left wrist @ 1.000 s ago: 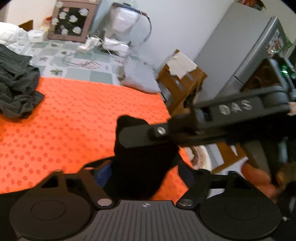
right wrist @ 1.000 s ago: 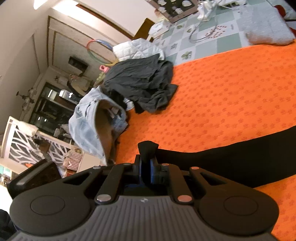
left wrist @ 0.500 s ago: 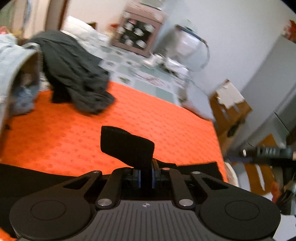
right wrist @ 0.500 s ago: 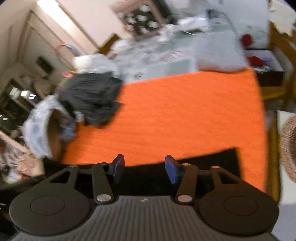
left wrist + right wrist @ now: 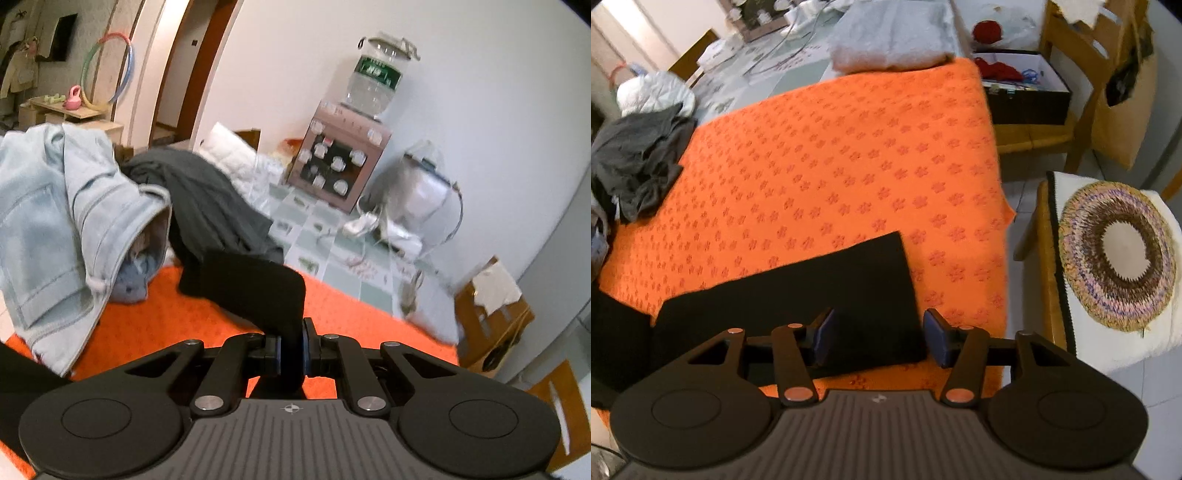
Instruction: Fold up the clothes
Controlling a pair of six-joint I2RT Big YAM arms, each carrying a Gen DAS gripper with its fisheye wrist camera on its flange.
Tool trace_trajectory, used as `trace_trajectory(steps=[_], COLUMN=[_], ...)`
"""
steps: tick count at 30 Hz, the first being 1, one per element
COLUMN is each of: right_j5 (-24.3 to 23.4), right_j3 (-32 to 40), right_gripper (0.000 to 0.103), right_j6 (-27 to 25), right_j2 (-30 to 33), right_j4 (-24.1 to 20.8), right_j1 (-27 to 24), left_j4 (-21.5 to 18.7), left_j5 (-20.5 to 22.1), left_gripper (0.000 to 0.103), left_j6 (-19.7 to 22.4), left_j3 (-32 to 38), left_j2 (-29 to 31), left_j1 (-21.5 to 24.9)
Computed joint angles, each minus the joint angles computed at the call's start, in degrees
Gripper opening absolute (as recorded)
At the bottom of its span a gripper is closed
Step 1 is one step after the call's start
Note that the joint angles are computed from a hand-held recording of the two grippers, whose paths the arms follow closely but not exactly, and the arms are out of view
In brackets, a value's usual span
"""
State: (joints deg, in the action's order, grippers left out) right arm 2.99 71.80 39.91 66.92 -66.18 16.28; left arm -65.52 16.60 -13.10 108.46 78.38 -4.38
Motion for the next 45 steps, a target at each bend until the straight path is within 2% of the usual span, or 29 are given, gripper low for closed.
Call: trace_trajectory(steps=[1, 2, 4, 5, 12, 15, 19, 29, 38, 40, 42, 45], right_j5=[1.3, 2.7, 4.1, 4.8, 7.9, 5.2, 6.9, 9.6, 11.8, 12.2, 12.6, 12.7], right_j3=[0.5, 1.0, 1.7, 2.0, 3.7, 2.9, 1.9, 0.1, -3.4, -4.4, -5.2, -6.2], right_gripper=[0.051, 0.034, 0.013, 0.006, 0.006, 0.008, 0.019, 0.032, 0.034, 0.034, 0.034, 0.034], right_j6=[-0.7, -1.3, -2.2, -2.6, -4.3, -5.6, -5.6, 0.1, 8.3, 10.1, 11.8, 13.1], right_j2=[0.5, 1.1, 1.4, 1.4, -1.8, -1.9, -1.9, -8.6, -15.5, -16.6, -17.6, -18.6], right_j4=[-0.4, -0.8, -1.9, -2.4, -4.1, -4.3, -4.6, -5.4, -9.0, -9.7, -10.1, -10.3], right_j1=[0.7, 1.3, 1.6, 1.7, -0.4, -2.3, -1.6, -0.6, 2.4, 3.0, 3.5, 3.6], left_j4=[-0.2, -0.1, -0.1, -0.1, -1.3, -2.2, -3.6, -6.8, -7.7, -6.5, -7.0, -7.7], left_j5=[0.3, 0.4, 1.2, 1.4, 3.2, 4.8, 7.4, 10.0, 8.9, 8.7, 7.5, 7.9], left_gripper=[0.013, 0.013, 0.013, 0.013, 0.013, 0.013, 0.013, 0.014, 0.015, 0.016, 0.018, 0.032], left_j6=[-0.1, -0.3, -0.6, -0.7, -0.8, 0.0, 1.4, 5.4, 8.5, 9.8, 10.9, 10.5], left_j3=[0.9, 1.3, 2.0, 2.2, 3.8, 4.9, 6.1, 9.1, 7.7, 6.1, 5.8, 5.6], left_j2=[0.4, 0.5, 0.8, 0.8, 1.5, 2.1, 3.2, 9.2, 15.0, 15.6, 16.8, 17.8], left_j1=[0.0, -0.1, -0.2, -0.2, -1.5, -2.7, -5.3, -17.3, -26.8, -28.2, -29.5, -30.7])
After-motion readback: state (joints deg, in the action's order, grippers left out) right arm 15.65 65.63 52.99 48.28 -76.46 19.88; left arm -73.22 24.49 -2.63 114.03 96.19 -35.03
